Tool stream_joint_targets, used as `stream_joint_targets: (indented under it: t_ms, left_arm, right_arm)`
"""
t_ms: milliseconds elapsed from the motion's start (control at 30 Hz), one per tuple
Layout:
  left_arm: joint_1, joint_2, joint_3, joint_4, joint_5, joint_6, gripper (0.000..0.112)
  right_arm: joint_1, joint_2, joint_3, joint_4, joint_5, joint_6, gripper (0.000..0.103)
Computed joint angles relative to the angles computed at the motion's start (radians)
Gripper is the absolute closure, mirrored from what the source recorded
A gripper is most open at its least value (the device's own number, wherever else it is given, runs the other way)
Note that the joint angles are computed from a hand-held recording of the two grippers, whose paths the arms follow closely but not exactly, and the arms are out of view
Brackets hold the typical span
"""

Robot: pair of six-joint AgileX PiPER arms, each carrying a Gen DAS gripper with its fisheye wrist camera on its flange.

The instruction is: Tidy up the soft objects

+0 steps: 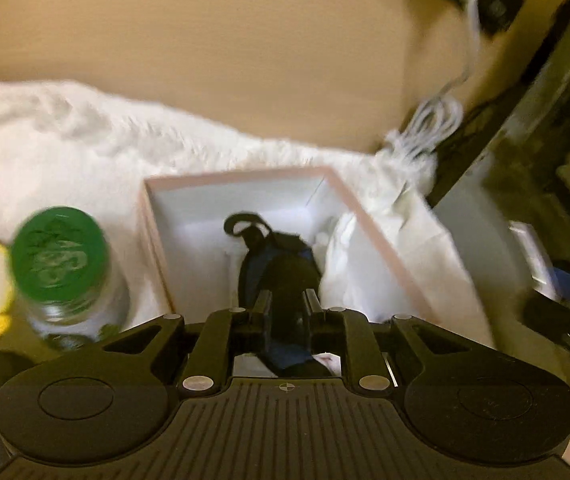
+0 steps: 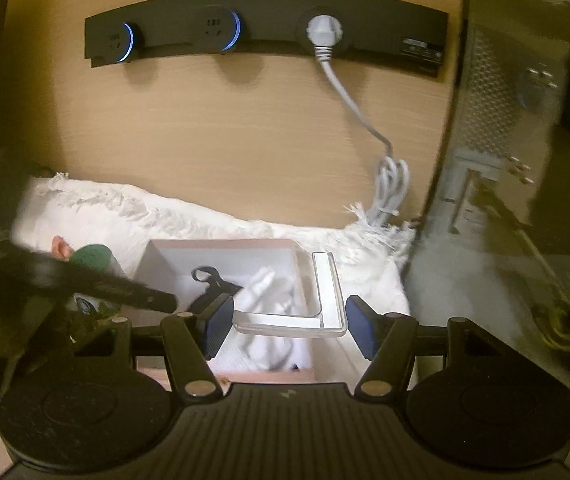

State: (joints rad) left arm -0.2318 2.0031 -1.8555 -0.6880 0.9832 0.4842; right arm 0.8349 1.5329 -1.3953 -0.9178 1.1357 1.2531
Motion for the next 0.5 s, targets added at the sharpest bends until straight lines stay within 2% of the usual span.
stream_joint_targets:
  t_ms: [133,267,367,500]
  left_arm:
    - [0.033,-0.149,0.219,-0.105,-0.063,0.169,0.095]
    - [0.067,-0.288,0.426,-0.089,-0.102,0.281,0.095]
    - [0.119,-0.353,0.531,-0.078,-0.089,0.357,0.095]
    - [0.216,-0.400,0.621,-0.018,-0.060,0.380,0.095]
  right_arm:
    - [-0.064,0.086,-0.096,0.011,-0.078,-0.084,0.041]
    - [-0.158,0.205,-0.245,0.079,-0.142,-0.199,0.041]
    - [-0.234,0.301,-0.361,0.239,-0.159,-0.319,0.022]
    - [-0.259,0.358,-0.365,0.349,-0.187,-0.335,0.021]
